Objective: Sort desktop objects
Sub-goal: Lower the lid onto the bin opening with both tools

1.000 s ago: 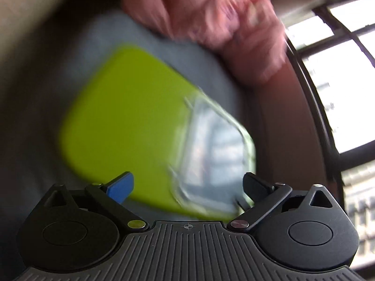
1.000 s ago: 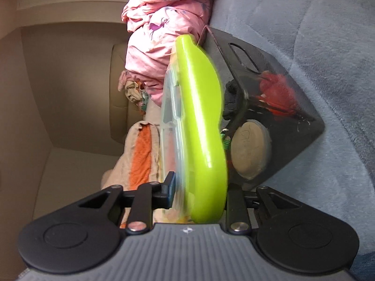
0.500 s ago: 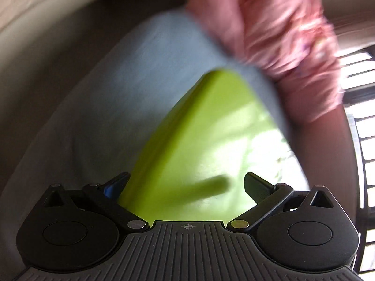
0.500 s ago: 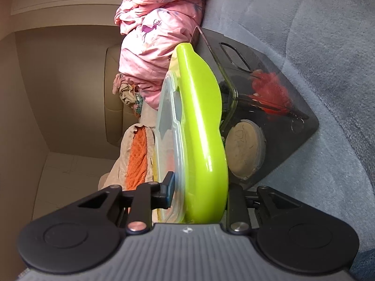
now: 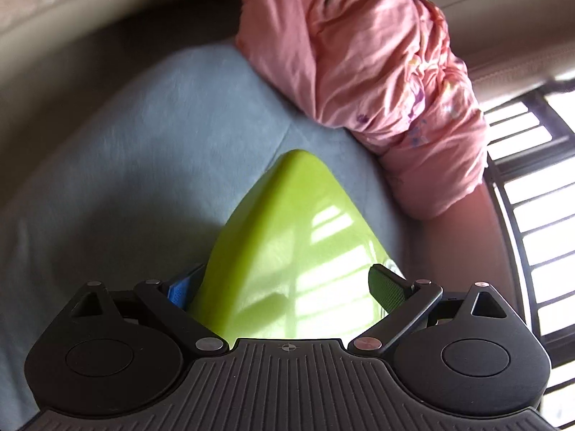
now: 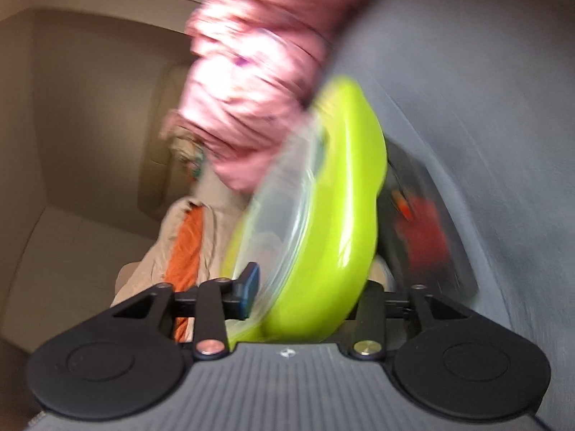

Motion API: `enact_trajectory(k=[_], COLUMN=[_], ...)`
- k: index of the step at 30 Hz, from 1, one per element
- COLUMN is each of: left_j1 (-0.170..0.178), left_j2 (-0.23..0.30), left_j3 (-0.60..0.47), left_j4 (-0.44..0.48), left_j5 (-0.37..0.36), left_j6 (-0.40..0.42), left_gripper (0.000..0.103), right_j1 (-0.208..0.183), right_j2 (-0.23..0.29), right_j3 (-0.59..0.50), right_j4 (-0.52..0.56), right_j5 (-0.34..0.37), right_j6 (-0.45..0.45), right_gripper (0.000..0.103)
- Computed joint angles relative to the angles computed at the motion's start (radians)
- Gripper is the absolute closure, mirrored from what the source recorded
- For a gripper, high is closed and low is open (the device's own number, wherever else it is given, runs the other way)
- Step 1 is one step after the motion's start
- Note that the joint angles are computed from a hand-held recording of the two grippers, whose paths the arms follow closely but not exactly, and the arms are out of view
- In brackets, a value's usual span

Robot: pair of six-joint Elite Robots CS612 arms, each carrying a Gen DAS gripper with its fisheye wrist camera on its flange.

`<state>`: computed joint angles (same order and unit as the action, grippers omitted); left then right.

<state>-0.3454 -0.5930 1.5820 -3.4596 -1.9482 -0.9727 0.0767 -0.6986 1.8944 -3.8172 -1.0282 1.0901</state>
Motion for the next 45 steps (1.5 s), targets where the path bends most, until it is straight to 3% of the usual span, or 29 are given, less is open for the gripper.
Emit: enact_trajectory(k=[4,7,8,10,12,14,18,21,22,23,24,26,29,30,32,33,37,39,42,44,45], left_j1=[0.006,-0.002,-0.003,0.001,0.003,0.003,0.002,0.005,0.006,0.007,0.008,0.008,0.008,0.008,0.009,0.010,0.013,0.014,0.002,-0.007,-0.012], left_j2=[0.006,-0.002,0.000,0.004,0.004,0.003,-0.003,-0.002,-0.002,-0.002,-0.003,-0.005,-0.005,-0.005,-0.004,-0.002,0.007,0.012,0.010,0.010,0.010], left_j3=[0.005,0.008,0.004,-0.002,-0.002,-0.002,0.007,0.008,0.009,0.009,0.011,0.012,0.011,0.010,0.010,0.010,0.004,-0.001,-0.001,-0.005,-0.011], left_j4=[-0.012,0.005,0.010,0.018,0.024,0.031,0.021,0.014,0.012,0.012,0.013,0.016,0.022,0.023,0.022,0.015,-0.004,-0.010,-0.024,-0.050,-0.062], left_j5=[-0.019,0.034,0.032,-0.002,-0.025,-0.029,-0.009,-0.015,-0.018,-0.020,-0.021,-0.019,-0.020,-0.021,-0.021,-0.024,-0.042,-0.053,-0.009,0.043,0.081], left_j6=[0.020,0.089,0.105,0.117,0.122,0.140,0.158,0.153,0.150,0.149,0.149,0.152,0.158,0.157,0.154,0.148,0.129,0.124,0.143,0.155,0.164], left_gripper=[0.005,0.005,0.005,0.005,0.005,0.005,0.005,0.004,0.004,0.004,0.004,0.004,0.004,0.004,0.004,0.004,0.004,0.004,0.004,0.003,0.002], right_j1=[-0.026,-0.039,-0.039,-0.051,-0.052,-0.042,-0.008,0.020,0.025,0.030,0.036,0.050,0.062,0.061,0.055,0.053,0.030,0.009,-0.022,-0.038,-0.037], right_j2=[0.008,0.010,0.018,0.074,0.132,0.162,0.139,0.116,0.116,0.117,0.112,0.068,-0.011,-0.027,-0.053,-0.067,-0.094,-0.069,-0.016,0.004,0.005], right_j3=[0.011,0.011,0.007,-0.029,-0.074,-0.097,-0.083,-0.072,-0.078,-0.086,-0.089,-0.079,-0.060,-0.056,-0.036,-0.024,-0.006,-0.012,-0.019,-0.032,-0.040], right_j4=[-0.030,-0.035,-0.064,-0.190,-0.320,-0.388,-0.292,-0.163,-0.129,-0.092,-0.043,0.117,0.227,0.208,0.102,0.054,0.087,0.109,0.102,0.140,0.157], right_j5=[0.099,0.145,0.153,0.203,0.216,0.195,0.174,0.180,0.209,0.243,0.267,0.275,0.243,0.231,0.135,0.054,-0.278,-0.359,-0.297,-0.206,-0.192], right_j6=[0.043,0.044,0.086,0.275,0.485,0.583,0.440,0.301,0.261,0.231,0.192,0.011,-0.269,-0.307,-0.301,-0.295,-0.367,-0.338,-0.194,-0.167,-0.196], right_gripper=[0.034,0.025,0.017,0.009,0.008,0.011,0.019,0.043,0.060,0.063,0.061,0.041,0.037,0.034,0.009,0.005,0.002,0.003,0.010,0.017,0.020])
